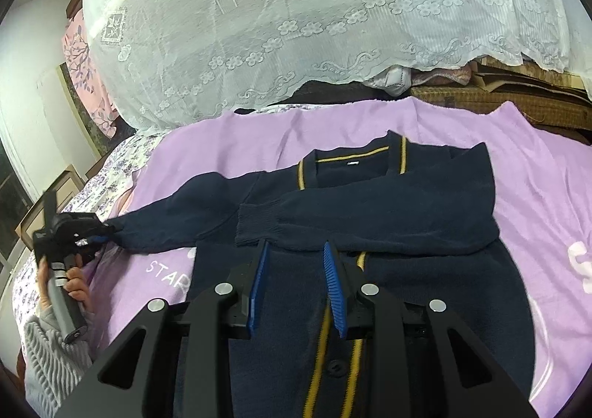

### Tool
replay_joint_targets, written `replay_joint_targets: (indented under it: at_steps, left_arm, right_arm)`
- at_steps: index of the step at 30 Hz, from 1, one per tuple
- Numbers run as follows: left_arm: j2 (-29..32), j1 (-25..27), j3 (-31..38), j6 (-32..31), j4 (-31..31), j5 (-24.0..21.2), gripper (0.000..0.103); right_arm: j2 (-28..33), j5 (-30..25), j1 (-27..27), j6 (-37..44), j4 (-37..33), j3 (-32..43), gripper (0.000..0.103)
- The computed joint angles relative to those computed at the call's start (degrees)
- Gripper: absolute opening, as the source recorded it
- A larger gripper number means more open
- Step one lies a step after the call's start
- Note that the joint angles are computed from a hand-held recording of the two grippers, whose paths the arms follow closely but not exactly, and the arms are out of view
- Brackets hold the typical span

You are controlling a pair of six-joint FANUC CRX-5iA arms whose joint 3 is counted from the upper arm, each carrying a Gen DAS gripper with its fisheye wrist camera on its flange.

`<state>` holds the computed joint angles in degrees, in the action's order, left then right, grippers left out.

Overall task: Fold small clothes
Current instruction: 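Lift the sleeve with the left tool and fold it across the body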

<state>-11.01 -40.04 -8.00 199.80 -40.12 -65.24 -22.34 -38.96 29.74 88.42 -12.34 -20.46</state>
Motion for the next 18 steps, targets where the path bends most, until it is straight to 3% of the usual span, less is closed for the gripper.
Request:
replay_joint_targets:
  at_steps: [3, 9, 18]
  left_arm:
    - [4.9, -3.1, 7.3, -5.5, -2.0, -6.8, 0.010]
    - [14.7, -5.7, 20.3, -18.2, -3.3, -15.1, 0.010]
    - [27.2, -7.2, 36.2, -30.2, -4.3, -21.6, 0.009]
  right_arm:
    - [1.3, -1.2, -2.8, 3.1, -2.8, 1.9, 0.030]
    - [4.3, -3.8, -8.2, 8.5, -8.4, 5.4, 0.030]
    - [7.8, -8.2, -17.0, 14.9, -18.7, 10.3, 0.030]
